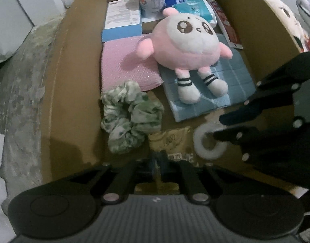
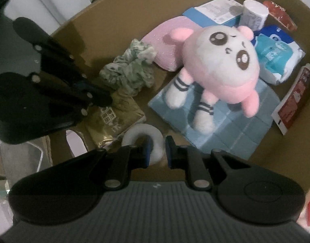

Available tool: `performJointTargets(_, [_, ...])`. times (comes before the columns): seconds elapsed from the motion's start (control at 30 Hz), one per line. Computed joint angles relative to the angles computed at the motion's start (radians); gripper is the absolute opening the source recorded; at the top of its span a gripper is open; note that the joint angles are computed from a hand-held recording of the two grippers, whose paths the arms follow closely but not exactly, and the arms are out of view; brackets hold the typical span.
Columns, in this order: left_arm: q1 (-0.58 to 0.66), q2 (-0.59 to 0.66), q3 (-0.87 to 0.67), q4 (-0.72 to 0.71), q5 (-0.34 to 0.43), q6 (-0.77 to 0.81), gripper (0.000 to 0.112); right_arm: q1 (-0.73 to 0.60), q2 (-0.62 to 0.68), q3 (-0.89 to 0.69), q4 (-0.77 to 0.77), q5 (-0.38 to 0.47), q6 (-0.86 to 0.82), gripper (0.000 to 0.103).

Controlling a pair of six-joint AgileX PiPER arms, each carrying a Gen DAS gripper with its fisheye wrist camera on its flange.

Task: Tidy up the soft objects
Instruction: 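Lower the tape roll into the box and open the right gripper while the left lowers the gold bag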

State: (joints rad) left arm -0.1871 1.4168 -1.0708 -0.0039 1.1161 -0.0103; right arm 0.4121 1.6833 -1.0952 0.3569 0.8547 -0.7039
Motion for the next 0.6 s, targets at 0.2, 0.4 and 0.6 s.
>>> performJointTargets(0.2, [-0.044,-0.075,0.014,0.057,0.017,-0.052,0.02,0.054,-0.02,0.011,-0.133,-0.048,0.063,0.051])
performJointTargets(0.4, [-0.064,-0.073,0.035,0.095,0.007,-0.108,0.01,0.015,-0.081,0.076,-0.169,-0.104,0.036,0.051])
performJointTargets(0.6, [-0.104,-0.088,0.027,0.031,0.099,-0.055,0.003,-0.046,-0.113,0.113,-0.119,-0.094,-0.066,0.049])
